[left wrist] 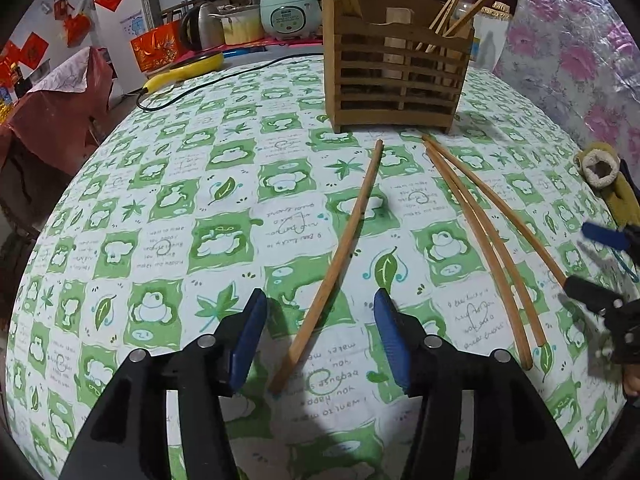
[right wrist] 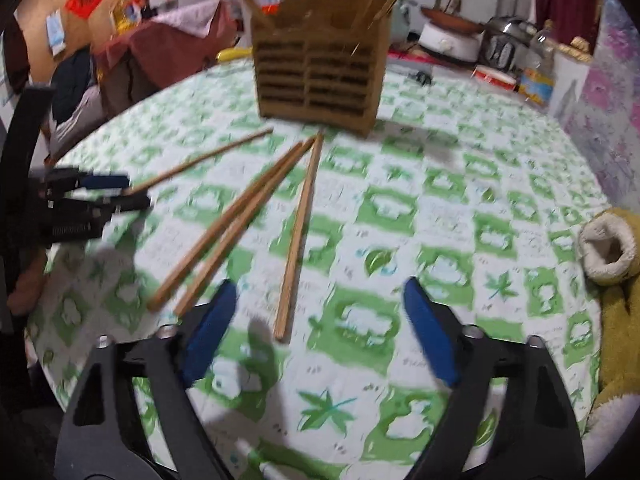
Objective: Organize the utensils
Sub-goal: 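Close the left tool on one chopstick while the right tool grasps another, then lift the held chopsticks and carry both tools over the wooden holder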
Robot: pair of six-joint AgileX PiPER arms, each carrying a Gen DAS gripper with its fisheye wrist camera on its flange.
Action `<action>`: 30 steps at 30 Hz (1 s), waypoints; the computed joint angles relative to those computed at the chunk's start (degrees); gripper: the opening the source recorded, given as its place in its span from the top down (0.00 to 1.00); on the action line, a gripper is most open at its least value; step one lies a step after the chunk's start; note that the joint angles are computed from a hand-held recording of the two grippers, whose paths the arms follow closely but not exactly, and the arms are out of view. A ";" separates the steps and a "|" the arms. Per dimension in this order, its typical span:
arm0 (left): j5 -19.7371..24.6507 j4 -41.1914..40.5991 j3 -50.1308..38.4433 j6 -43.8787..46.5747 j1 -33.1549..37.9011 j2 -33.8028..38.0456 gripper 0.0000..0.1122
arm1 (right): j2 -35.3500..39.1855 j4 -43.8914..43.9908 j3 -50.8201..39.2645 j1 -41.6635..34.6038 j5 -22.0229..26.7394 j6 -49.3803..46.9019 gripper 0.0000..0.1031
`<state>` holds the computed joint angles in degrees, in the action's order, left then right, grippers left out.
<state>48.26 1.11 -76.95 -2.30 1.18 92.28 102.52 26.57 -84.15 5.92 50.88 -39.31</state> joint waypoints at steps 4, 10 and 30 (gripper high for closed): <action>0.04 0.58 0.08 -0.21 -0.19 -0.06 0.51 | -0.78 0.71 1.76 -0.41 1.24 -3.42 0.61; -0.10 -1.25 2.45 3.61 0.68 -2.44 0.51 | 1.40 1.75 -0.41 -4.48 2.30 1.43 0.80; -1.27 -10.01 1.41 10.40 1.67 -7.59 0.95 | -0.85 10.55 -0.36 -8.30 1.63 -2.15 0.94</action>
<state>47.00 -8.91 -75.54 8.10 2.85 84.69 101.67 37.12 -84.50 -2.38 52.51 -41.46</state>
